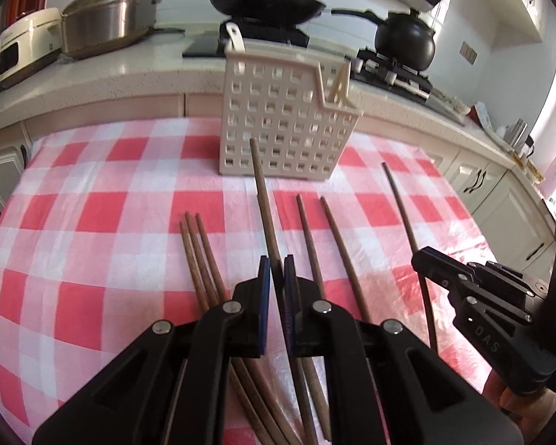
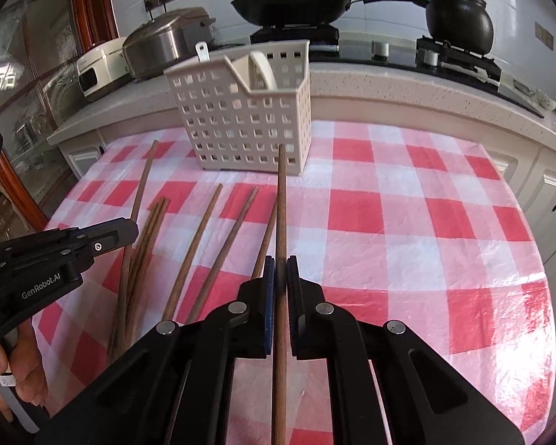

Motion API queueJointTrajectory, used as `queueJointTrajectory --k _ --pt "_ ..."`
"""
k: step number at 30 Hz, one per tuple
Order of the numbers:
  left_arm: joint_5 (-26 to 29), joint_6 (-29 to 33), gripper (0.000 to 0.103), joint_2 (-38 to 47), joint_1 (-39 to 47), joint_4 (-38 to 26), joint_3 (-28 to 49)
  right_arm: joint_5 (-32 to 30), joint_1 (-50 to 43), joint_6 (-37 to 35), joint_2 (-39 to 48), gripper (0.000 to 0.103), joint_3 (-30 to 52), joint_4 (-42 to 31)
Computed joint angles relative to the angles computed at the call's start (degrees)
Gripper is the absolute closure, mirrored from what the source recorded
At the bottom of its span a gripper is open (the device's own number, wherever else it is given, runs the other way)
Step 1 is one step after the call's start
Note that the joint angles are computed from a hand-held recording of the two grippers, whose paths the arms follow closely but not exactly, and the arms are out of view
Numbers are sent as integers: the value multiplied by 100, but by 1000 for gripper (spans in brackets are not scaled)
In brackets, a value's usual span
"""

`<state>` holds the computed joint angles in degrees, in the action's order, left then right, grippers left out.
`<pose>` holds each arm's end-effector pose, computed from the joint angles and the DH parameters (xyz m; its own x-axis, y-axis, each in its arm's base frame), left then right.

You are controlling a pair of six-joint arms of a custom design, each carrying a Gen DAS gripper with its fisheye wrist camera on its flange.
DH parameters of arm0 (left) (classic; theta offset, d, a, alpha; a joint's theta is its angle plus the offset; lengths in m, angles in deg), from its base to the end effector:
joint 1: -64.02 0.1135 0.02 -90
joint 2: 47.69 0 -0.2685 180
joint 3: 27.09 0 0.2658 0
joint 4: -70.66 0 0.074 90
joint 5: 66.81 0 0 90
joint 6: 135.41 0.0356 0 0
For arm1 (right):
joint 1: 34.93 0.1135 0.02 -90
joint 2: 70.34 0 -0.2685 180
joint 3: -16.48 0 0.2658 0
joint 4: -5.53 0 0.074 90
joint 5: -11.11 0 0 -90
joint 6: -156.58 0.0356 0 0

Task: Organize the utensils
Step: 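Carry both chopsticks upright over the white caddy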

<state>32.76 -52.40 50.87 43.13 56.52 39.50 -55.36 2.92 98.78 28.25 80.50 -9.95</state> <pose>0.3352 -0.1343 0.1596 -0.7242 0.1480 -0.6735 0.3739 0.9049 -0.2033 0.2831 0.2020 0.1464 -0.7041 0.0716 -0.7064 0.0178 0.9964 0.0832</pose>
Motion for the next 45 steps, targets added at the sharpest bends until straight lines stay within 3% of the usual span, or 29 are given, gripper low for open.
queueJointTrajectory --k 23,45 --pt "-81 -75 97 -1806 7 -171 -710 814 513 163 -1528 96 -395 -652" --pt "5 -51 97 -2106 37 -343 -683 1012 636 207 -1980 96 -402 -865"
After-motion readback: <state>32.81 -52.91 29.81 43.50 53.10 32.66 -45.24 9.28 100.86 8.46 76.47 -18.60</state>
